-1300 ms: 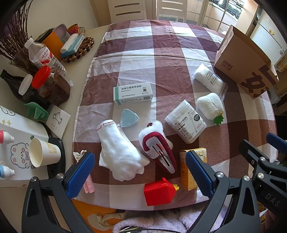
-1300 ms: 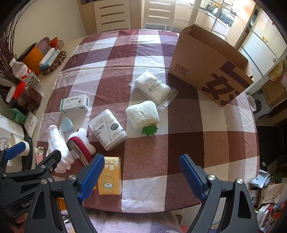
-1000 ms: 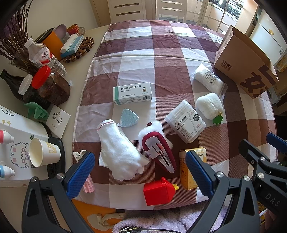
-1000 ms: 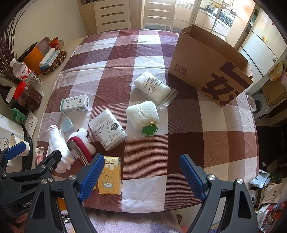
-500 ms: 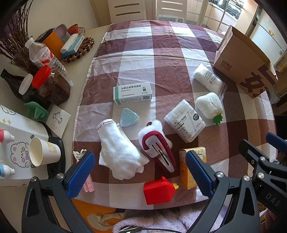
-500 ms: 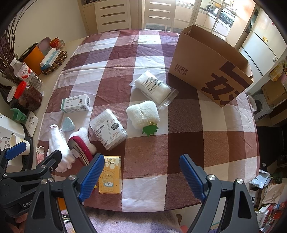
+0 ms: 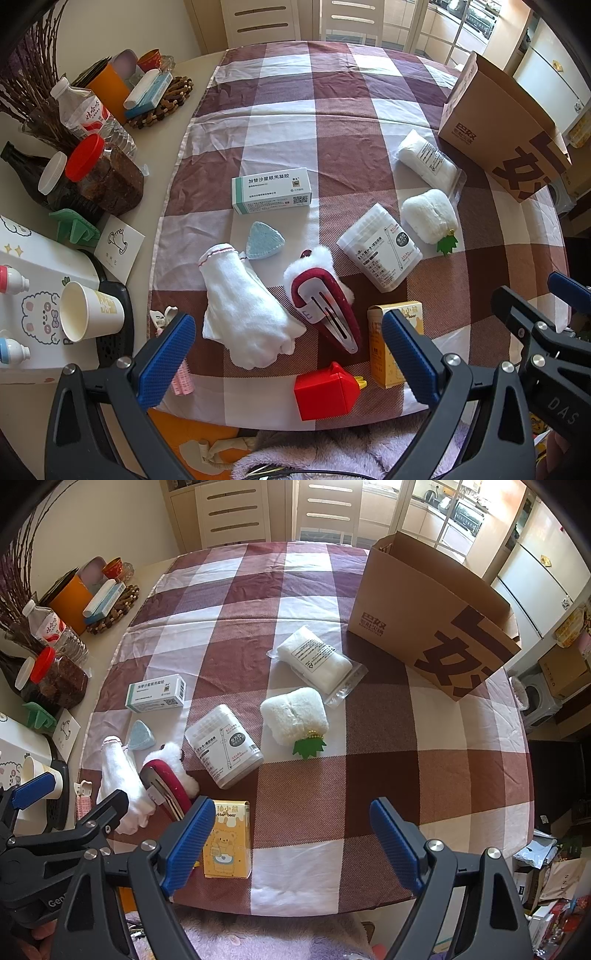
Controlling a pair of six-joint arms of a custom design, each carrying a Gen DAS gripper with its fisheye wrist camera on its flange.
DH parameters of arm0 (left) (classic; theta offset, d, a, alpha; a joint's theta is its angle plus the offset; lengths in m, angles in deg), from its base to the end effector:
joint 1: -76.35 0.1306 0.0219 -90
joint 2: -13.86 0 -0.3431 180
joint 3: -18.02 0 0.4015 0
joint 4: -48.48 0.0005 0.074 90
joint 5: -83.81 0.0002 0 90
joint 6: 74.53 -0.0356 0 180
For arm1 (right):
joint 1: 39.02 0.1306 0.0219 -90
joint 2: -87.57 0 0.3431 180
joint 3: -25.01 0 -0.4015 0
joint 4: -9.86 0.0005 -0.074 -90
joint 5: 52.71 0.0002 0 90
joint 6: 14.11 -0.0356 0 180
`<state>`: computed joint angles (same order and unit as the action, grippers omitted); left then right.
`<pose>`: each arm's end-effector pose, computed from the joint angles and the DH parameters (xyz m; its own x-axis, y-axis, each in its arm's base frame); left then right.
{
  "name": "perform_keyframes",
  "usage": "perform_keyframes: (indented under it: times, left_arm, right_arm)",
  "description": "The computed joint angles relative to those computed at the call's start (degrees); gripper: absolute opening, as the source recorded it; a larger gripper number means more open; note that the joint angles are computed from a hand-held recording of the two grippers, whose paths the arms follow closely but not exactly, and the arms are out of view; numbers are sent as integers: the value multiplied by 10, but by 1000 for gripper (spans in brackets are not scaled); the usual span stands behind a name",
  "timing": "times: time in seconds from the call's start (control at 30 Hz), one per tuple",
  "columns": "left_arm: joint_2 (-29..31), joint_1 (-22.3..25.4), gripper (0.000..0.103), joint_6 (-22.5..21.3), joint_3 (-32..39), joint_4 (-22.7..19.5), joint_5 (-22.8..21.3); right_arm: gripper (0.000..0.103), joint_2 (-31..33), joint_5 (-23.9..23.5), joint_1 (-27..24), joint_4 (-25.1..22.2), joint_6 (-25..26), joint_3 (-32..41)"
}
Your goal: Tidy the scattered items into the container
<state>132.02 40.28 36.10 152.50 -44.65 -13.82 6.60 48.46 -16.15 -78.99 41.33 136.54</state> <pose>0.4825 -0.3462 0.4395 -0.9335 0.2479 -0.2591 0.2459 0.9684 0.0406 0.4573 0.1849 0.4505 -0.9298 0.2118 -0.3011 0.2286 0.9733 -0.0212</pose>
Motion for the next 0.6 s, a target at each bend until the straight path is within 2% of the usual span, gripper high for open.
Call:
perform_keyframes:
  times: [0.6]
  left_arm:
    - [1,0,101,7,1,-1,0]
  right_arm:
    - [89,-1,2,2,-2,-3,1]
